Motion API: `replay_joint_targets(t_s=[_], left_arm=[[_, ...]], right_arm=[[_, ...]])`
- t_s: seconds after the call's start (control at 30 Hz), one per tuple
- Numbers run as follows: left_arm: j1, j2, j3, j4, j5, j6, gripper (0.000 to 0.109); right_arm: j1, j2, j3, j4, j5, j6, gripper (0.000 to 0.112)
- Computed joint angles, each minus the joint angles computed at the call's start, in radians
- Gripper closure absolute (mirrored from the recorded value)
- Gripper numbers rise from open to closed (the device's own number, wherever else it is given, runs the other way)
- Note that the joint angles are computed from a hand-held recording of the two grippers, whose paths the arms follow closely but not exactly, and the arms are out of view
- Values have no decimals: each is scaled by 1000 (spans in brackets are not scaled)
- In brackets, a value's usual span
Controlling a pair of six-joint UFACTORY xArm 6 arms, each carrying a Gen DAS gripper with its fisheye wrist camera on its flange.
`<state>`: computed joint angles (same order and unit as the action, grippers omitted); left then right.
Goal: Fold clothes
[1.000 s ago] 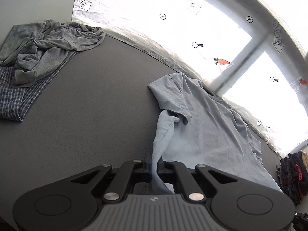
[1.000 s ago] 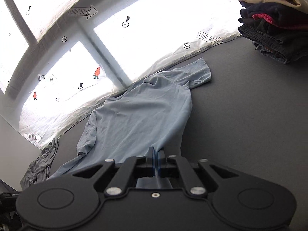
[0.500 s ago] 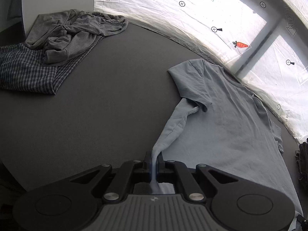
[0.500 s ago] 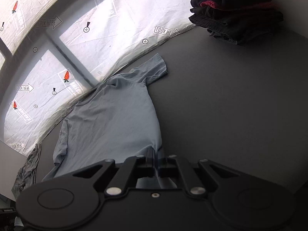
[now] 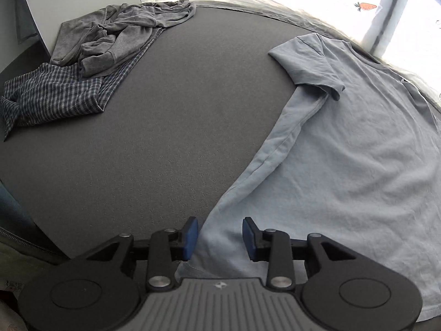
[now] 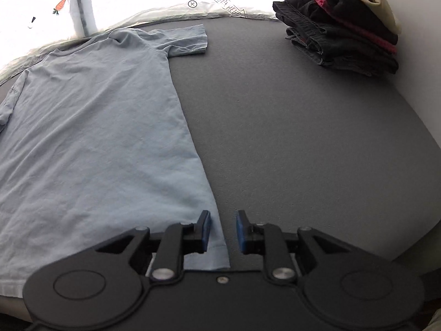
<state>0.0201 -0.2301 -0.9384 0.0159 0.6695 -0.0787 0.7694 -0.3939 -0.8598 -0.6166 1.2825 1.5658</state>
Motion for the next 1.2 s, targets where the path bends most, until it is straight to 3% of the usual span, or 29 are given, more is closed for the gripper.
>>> replay_joint_targets(t_s=[0.13,0.27,0.53,0.73,0.9,1.07,1.2], left_arm=[[-17,13,-17,17,4,-47,63],[-20,29,-44,-7,12,-73,62],[11,114,-170,-129,17,16,62],[40,283,-364,-227,38,67,61],[44,438,-538,-336,84,117,61],[31,646,-788,-363,159,125,60],[30,832,-1047,-451,264,146,52]], right_arm=[[-8,35,-37,-57,-5,-47,92],[-42,82,-69,-85,-74,-85,92],[-121,234,-184,-64,-234,-129,91],[-163,395,-331,-16,-324,-170,84],[-196,526,-455,28,-348,-235,80],[-244,645,-571,49,-382,-270,71],[-269,735,-678,22,-371,-285,54]])
